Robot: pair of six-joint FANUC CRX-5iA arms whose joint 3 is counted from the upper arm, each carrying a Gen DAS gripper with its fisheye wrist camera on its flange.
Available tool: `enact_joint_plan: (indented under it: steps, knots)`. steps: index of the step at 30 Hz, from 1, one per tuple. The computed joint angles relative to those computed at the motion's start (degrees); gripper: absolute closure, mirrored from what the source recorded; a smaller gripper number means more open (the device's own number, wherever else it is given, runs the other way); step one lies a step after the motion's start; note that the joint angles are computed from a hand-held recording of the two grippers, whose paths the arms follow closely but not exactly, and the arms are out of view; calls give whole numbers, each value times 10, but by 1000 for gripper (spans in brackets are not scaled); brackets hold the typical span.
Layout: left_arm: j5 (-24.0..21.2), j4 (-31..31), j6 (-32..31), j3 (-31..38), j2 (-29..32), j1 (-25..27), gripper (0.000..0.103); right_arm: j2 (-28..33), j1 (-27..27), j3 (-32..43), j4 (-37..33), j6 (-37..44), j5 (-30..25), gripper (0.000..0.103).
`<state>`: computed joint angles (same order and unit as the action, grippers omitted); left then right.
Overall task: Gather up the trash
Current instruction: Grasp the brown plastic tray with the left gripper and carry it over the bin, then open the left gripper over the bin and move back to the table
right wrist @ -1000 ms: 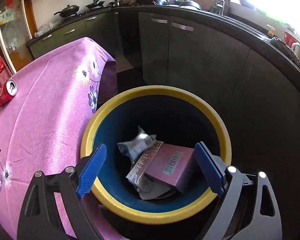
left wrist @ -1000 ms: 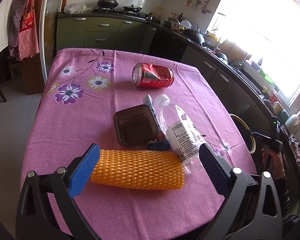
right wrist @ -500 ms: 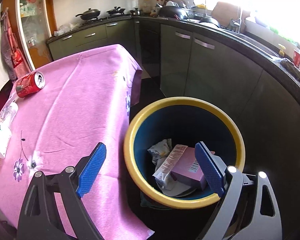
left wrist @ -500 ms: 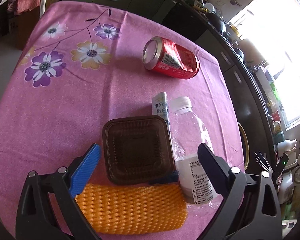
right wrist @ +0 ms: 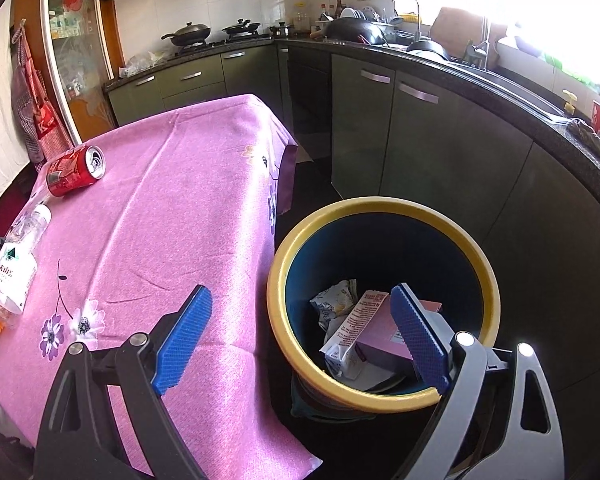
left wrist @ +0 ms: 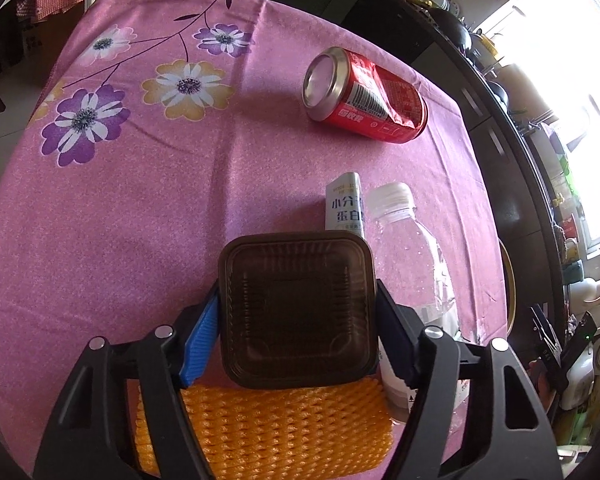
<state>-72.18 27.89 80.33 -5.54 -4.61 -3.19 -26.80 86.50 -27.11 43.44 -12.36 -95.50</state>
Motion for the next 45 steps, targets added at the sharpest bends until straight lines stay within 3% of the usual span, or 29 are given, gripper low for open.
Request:
enact_joint_plan:
  steps: [16, 25, 30, 34, 39, 45]
  knots:
    - [-2, -12, -44, 31, -50, -8, 36, -7, 39, -3, 19, -29, -25, 13]
    - [-1, -3, -72, 93, -40, -103, 36, -25, 113, -16, 37, -94, -83, 13]
    - [0, -6, -78, 163, 19, -188, 36, -33, 201, -20, 29, -170, -182, 13]
    - [-5, -4, -78, 232, 87, -266, 36, -45, 310, -24, -1, -280, -290, 11]
    - [-6, -15, -60, 331, 187, -360, 36, -54, 455, -19, -82, -460, -409, 11]
    - [-42, -44, -4, 496, 335, -426, 35, -63, 579, -2, -225, -679, -494, 11]
